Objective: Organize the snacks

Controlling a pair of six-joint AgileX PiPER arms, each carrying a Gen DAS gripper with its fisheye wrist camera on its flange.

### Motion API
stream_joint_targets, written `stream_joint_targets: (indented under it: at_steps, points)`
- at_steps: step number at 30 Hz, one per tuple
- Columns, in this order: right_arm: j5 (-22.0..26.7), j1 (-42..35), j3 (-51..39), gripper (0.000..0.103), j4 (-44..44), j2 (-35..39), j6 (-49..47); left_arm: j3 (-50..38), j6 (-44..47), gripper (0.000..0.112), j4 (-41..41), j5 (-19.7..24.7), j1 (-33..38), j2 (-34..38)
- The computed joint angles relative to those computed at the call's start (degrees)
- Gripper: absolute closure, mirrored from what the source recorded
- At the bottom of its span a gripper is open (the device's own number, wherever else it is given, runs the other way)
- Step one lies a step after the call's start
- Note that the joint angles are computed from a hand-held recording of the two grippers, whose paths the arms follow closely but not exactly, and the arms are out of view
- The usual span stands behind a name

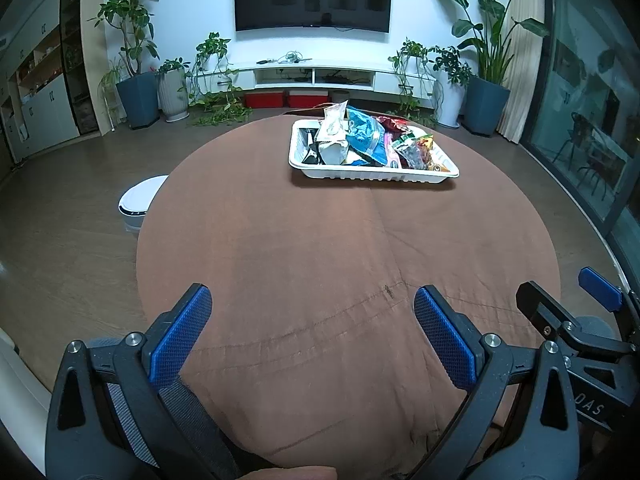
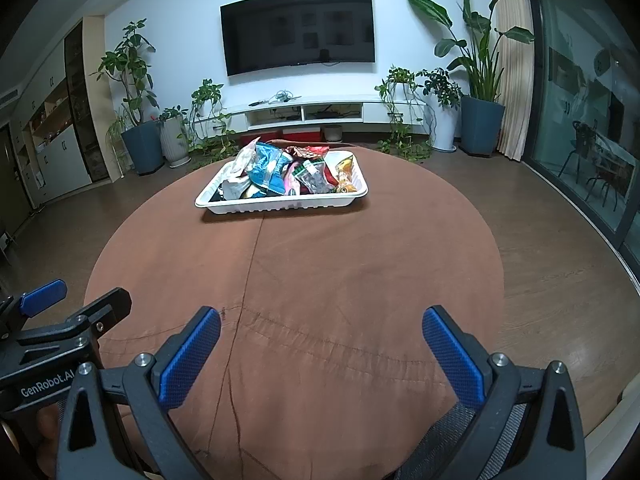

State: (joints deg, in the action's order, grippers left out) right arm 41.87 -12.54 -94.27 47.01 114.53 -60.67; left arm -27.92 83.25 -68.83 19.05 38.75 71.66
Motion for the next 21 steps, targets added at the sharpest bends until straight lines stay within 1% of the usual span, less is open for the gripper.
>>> stream_joint_targets:
  at_steps: [9,13,16,21]
  points:
    - [-0.1,-0.07,1.11,0.0,0.43,-1.35,-0.76,0.92,-1.86,0.01,1.85,2.13,1.68,-2.9]
    - [-0.22,-0.06,1.38,0.0,0.34,-1.57,-0.8,1.38,-0.9,0.01,1.32,3.3,3.0,-3.34]
    - [0.1,-0.14,1.12,0.0,0.1,-1.41,-0.51,2.14,1.95,0.01,-0.86,4.76,4.52,-4.31]
    - [1.69,-0.5,-0.17,0.0,-1.67,-1.02,1.75,3.13,3.46,0.01,-2.25,4.9,5.4,-6.05]
